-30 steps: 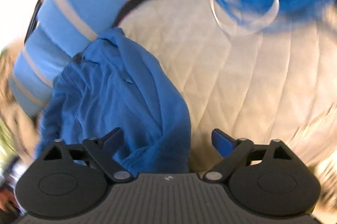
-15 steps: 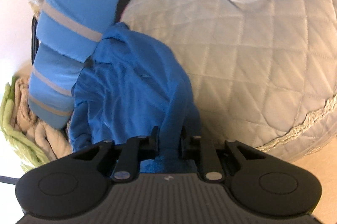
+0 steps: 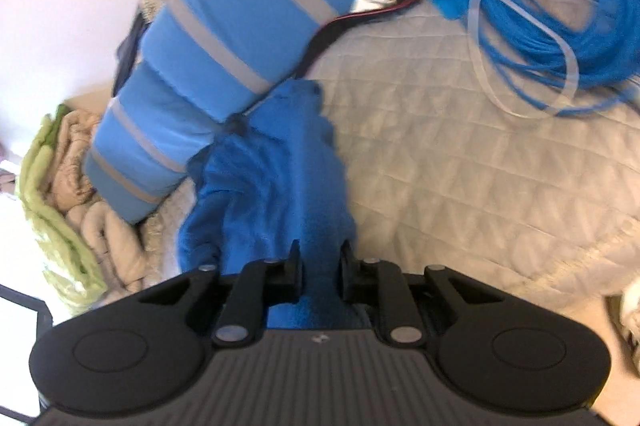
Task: Fold clothes
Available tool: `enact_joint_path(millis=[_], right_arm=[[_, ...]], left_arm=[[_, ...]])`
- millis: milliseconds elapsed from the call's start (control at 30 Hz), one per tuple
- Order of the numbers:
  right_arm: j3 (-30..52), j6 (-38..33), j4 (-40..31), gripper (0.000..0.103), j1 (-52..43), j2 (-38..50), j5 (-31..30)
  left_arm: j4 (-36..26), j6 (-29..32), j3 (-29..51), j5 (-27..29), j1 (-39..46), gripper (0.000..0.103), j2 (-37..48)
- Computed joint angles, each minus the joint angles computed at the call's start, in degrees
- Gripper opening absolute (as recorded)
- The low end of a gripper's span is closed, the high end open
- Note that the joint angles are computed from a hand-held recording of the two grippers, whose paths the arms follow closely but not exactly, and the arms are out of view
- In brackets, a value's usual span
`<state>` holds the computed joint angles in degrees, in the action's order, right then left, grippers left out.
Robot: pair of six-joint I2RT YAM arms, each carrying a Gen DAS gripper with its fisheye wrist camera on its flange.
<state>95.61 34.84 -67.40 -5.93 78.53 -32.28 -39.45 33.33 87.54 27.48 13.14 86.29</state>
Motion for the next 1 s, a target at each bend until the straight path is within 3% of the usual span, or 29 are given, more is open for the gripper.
enact_joint_path(millis=[267, 500, 567, 633, 700, 767, 900, 1000], right_arm=[[-25.5, 1.0, 3.7, 0.016, -12.6, -16.2, -5.8], [-32.6, -5.7, -0.5, 0.020, -17.8, -22.3, -9.4], [-30.0, -7.7, -0.7, 0.026, -13.7, -21.3, -4.2], [-26.8, -9.1, -0.4, 0.068, -9.4, -19.9, 1.4], [-23.6, -9.8, 2.0, 0.090, -5.8, -17.9, 5.4], [-20.4, -10.8, 4.5, 0.091, -3.1, -15.0, 7.6], [-13.7, -11.1, 10.5, 0.103, 2.6, -7.1, 12.3], [-6.0, -12.2, 12.2, 0.103, 8.0, 0.9, 18.0]], left_arm=[[-0.8, 0.7, 1.4, 0.3, -0.5, 0.084, 1.1], [-1.1, 0.4, 3.2, 1.0, -1.4, 0.084, 2.3], [-0.9, 0.3, 3.6, 0.3, -2.4, 0.084, 2.6], [-0.8, -0.1, 3.9, -0.1, -3.5, 0.084, 2.8], [-0.6, -0.4, 3.8, -0.1, -4.4, 0.084, 2.6], [-0.6, -0.8, 3.7, -0.1, -5.3, 0.084, 2.3], [-0.8, -1.4, 3.7, -0.1, -6.9, 0.084, 2.1], [-1.2, -1.8, 4.2, -0.7, -8.1, 0.084, 2.1]])
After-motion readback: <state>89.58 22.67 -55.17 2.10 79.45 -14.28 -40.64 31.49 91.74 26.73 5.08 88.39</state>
